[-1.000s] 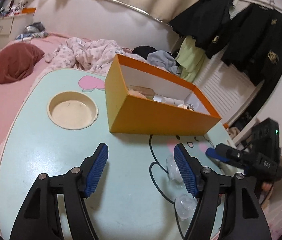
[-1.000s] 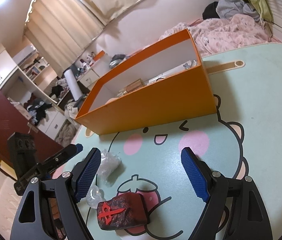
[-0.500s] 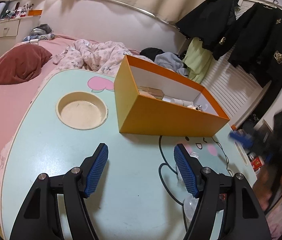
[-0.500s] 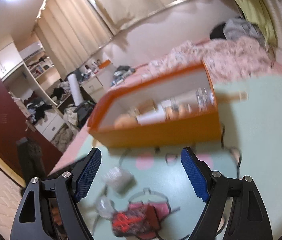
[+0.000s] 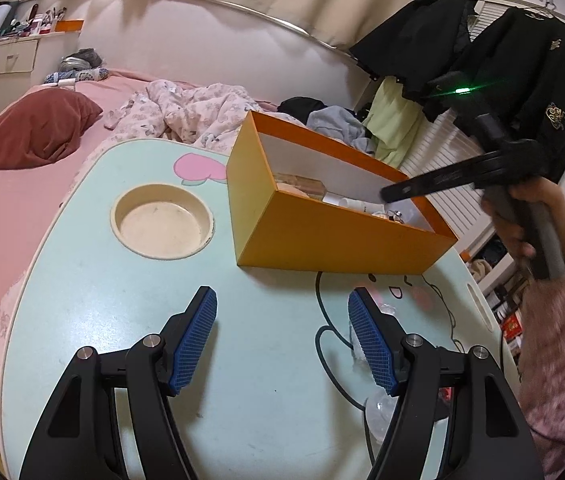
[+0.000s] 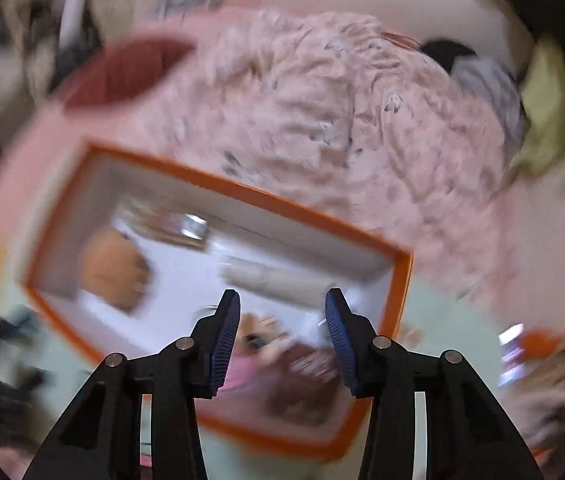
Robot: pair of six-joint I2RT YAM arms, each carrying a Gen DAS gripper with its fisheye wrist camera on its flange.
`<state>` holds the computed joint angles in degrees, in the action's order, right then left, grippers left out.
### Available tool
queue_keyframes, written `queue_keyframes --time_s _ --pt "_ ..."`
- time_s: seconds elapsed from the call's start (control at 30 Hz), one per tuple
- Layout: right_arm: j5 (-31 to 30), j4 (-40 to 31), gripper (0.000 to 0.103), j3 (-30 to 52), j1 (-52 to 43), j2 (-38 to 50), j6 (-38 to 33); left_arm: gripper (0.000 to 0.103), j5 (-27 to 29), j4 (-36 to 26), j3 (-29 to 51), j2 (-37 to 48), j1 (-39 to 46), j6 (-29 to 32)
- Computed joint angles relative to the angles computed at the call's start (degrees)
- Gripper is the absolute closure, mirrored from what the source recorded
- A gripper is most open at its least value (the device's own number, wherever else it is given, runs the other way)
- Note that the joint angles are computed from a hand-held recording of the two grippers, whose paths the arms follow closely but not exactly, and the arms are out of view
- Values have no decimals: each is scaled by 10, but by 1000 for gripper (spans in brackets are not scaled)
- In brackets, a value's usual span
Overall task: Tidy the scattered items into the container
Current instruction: 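Reach into the box and grasp the white tube with the right tool, then carry the white tube out and release it on the table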
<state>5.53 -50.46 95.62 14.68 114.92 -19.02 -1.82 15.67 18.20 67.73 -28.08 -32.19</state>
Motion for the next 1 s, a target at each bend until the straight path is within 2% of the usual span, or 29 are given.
queue_keyframes --time_s 0.23,0.37,0.4,0.47,0.5,0.6,0.63,0.77,0.83,0.93,1.0 --pt "47 -58 60 92 15 88 -85 34 7 2 -3 -3 2 0" --pt "48 -104 60 149 17 134 -93 34 9 0 0 -1 4 -1" --pt "37 -117 61 171 15 147 -87 34 8 -2 2 0 3 0" --pt "6 -151 72 207 4 167 -74 34 8 0 3 0 4 -1" --pt "-9 -158 74 212 0 169 -69 34 9 -1 4 3 3 -4" --pt "-54 -159 86 190 -7 152 -53 34 14 -3 4 5 4 -6" --pt "-70 -155 88 181 -9 147 -48 34 10 0 2 2 0 -6" --pt "-113 -105 88 115 -13 105 -36 34 6 -1 2 2 -3 -5" --pt "-137 -98 88 108 -21 93 -23 34 6 -2 2 1 -2 -6" --pt "-212 -92 88 81 -40 38 -31 34 12 -2 0 -1 3 -6" --pt "-270 -54 88 22 -58 -32 -16 34 12 0 0 0 2 -5"
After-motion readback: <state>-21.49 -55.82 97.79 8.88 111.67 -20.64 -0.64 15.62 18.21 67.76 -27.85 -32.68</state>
